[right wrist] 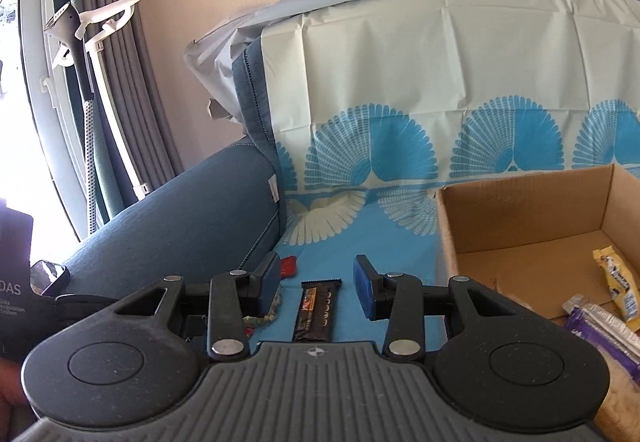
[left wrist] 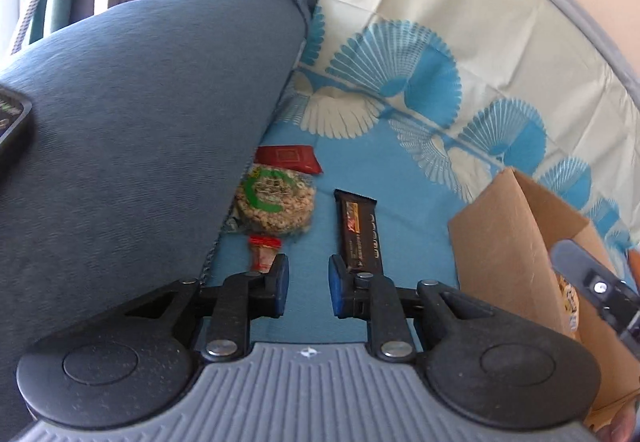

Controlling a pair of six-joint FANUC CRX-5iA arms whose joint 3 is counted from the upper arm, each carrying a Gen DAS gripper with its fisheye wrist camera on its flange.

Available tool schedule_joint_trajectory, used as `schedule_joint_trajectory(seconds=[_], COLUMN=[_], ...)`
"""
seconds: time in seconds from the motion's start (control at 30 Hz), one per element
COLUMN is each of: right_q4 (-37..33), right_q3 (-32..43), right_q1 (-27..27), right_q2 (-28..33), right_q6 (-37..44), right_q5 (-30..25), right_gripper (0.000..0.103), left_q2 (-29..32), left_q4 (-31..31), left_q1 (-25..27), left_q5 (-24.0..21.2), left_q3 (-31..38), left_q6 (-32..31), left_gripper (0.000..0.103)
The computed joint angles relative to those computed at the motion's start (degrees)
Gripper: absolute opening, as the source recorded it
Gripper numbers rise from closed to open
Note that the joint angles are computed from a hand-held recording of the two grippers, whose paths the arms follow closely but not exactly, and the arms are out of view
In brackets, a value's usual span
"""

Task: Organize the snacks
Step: 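Move both tools back to the remaining snacks on the sofa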

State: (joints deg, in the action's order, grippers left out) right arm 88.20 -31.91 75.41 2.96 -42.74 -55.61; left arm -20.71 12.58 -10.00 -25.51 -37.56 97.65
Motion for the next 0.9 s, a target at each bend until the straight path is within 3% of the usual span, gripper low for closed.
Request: schedule_joint_trajectory(seconds=[0.13,0.33,0.5,0.63,0.77,0.9], right_q4=[-1.35,-3.63,-7.09,-10.91,-12.43,-15.34], right_q3=[1.89,5.15,9.12,11.66,13.48,15.69], right_q1=[-1.42,-3.96,-6.14,-7.66,-9.27,-10.49], right_q2=[2.2,5.97,10.1,12.67,14.61,16.63], right_q6=[-0.37,0.11,3.15,4.61,7.2,10.67], right_q5=[3.25,5.55,7.01,8.46,10.75,12.44], right_gripper=[0.042,0.042,0.042,0.047,0.055,0.057], left_q2=[3.34,7.45,11.4,14.14,15.57,17.28], left_q4=[-6.39,-3.59,-18.16,-25.44,-24.78,-23.48], left_q1=[-2.01,-0.97,-4.49,-6.69,-6.24,-5.74], left_q5=[-0.22,-1.53,-6.3,-10.8,-11.9,-13.21], left_q3=[3.32,4.15,11.09,15.46,16.45,17.41], left_q6=[6.27,12.29,28.15,37.02,37.97,37.7], left_gripper=[0.023,0.032,0.045,0.046,0.047,0.047])
